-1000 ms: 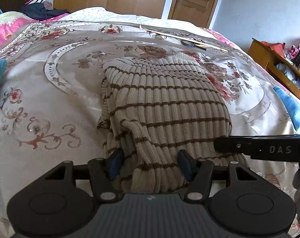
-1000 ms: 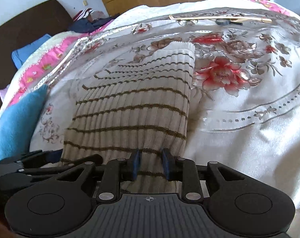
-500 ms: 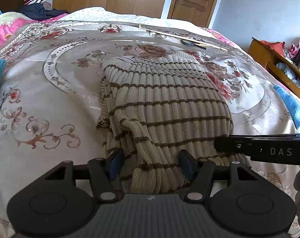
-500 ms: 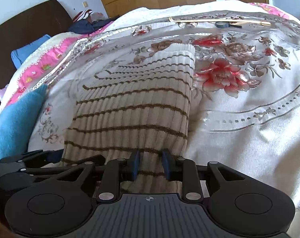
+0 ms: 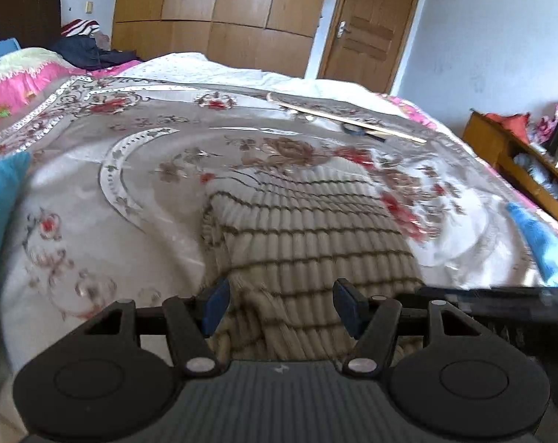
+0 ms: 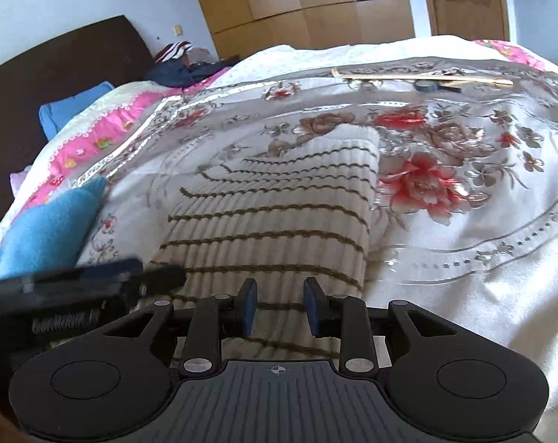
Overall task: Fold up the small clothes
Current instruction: 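Open both tools and pull them back from the folded sweater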
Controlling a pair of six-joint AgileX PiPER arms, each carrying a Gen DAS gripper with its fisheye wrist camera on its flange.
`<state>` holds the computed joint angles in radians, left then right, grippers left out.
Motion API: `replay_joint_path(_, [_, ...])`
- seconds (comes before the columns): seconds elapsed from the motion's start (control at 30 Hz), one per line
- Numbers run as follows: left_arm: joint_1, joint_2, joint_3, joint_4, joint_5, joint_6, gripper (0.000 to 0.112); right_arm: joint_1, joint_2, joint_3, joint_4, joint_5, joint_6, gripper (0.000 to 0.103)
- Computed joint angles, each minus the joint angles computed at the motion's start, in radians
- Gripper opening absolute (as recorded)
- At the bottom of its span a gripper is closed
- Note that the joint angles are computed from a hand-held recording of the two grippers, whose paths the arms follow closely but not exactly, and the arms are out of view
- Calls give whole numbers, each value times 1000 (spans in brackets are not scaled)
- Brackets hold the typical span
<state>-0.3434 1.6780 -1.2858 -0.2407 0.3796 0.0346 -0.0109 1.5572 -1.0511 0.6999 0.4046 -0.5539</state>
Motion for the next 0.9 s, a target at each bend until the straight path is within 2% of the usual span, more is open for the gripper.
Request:
replay_joint_path(0.13, [-1,123,-136,162,143,-171,72,19,8,-9,-135,5,129,28])
replay_joint_path(0.23, [11,86,-68,96,105,-147,73,38,-23,23,-255,-42,228,30])
replay_joint_path(0.37, [-19,26,13,203,61,-248,76,33,-46,49,-257,-62,237,30])
replay_joint_path(0.57, [-84,-12,43,444,93,-499,84,51,-91,97,-327,-95,302,31])
replay_joint_path(0.73, [-128,-27,52,588,141,-666,103,52,-126,131,-306,-109,292,34])
replay_joint_path(0.8, [-137,-31,52,621,156,-701,103,54,-134,140,-314,-114,297,34])
replay_joint_path(0.9, [-134,-44,68,595,140,-692,103,63,-147,154,-347,-119,330,34])
